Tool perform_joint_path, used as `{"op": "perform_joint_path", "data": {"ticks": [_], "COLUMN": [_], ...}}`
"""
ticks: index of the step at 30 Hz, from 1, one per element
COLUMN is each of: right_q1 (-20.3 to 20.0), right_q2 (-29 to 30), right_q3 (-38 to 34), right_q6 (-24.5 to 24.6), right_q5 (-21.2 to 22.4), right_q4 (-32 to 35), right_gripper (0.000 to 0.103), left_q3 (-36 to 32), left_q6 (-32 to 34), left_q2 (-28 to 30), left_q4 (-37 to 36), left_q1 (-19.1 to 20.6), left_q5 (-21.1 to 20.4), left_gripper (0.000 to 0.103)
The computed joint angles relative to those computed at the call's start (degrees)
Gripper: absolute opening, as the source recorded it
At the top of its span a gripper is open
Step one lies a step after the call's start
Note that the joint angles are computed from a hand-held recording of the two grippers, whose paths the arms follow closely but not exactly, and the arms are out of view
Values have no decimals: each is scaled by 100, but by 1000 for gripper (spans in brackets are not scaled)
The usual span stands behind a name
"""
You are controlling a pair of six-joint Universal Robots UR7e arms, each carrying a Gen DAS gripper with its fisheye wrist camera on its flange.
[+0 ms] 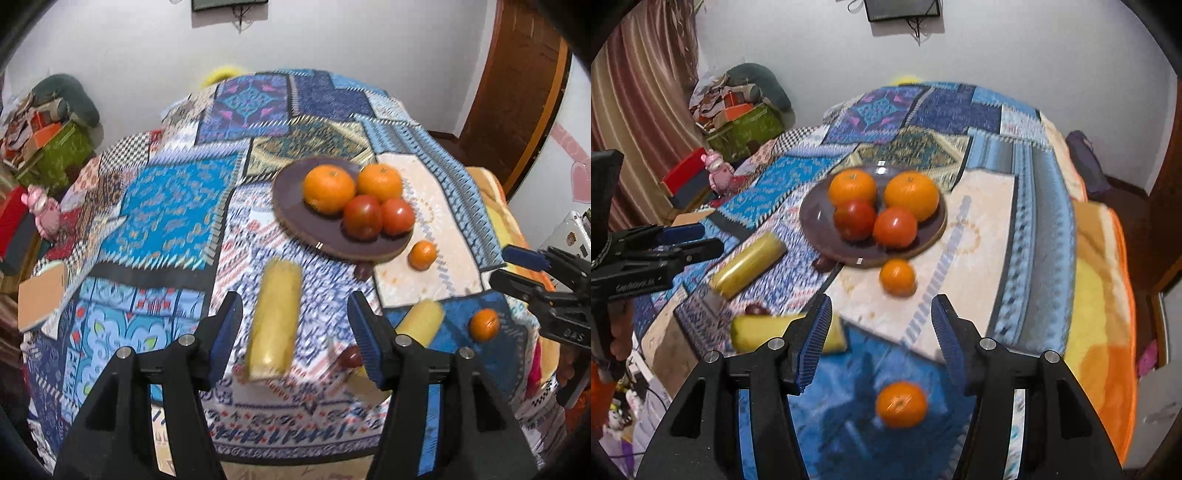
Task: Organize fruits
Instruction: 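Grasp a yellow cylindrical fruit with the left tool while the right tool grasps the other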
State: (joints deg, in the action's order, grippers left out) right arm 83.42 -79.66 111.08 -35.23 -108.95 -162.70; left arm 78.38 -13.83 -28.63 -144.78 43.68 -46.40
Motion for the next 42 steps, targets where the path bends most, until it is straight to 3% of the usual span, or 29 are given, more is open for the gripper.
{"op": "perform_joint_path", "data": {"ticks": [5, 12, 18, 24, 29, 31, 36, 42], "right_q1": [35, 228, 305, 301, 250, 248, 291, 362], "right_q2": [48, 338, 531, 685, 793, 835, 887, 911], "right_q3": [190, 304, 251, 218, 59, 9, -72, -257], "right_q6": [292, 666, 1052, 1380, 1648, 1711, 1479, 837], "right_q5": [-53, -313, -350, -342, -211, -169, -138, -233], "right_q4": [13, -88, 143, -28, 96, 157, 299, 692], "right_gripper": [54, 65, 67, 86, 92, 91, 84, 78], "left_q3": [250, 372, 165, 24, 130, 183, 374, 803], "left_q6": [-71, -8, 207, 217, 355, 377, 285, 63], "left_q2": [-85, -141, 27, 170, 117, 108, -2, -265], "left_q4": [-4, -102, -120, -145, -272, -283, -281, -310], "left_q1": [143, 390, 489, 555, 556, 518, 453, 339], "left_q5": [101, -272, -501, -574, -745, -671, -668, -660], "left_gripper": [59, 59, 59, 58, 40, 40, 38, 38]}}
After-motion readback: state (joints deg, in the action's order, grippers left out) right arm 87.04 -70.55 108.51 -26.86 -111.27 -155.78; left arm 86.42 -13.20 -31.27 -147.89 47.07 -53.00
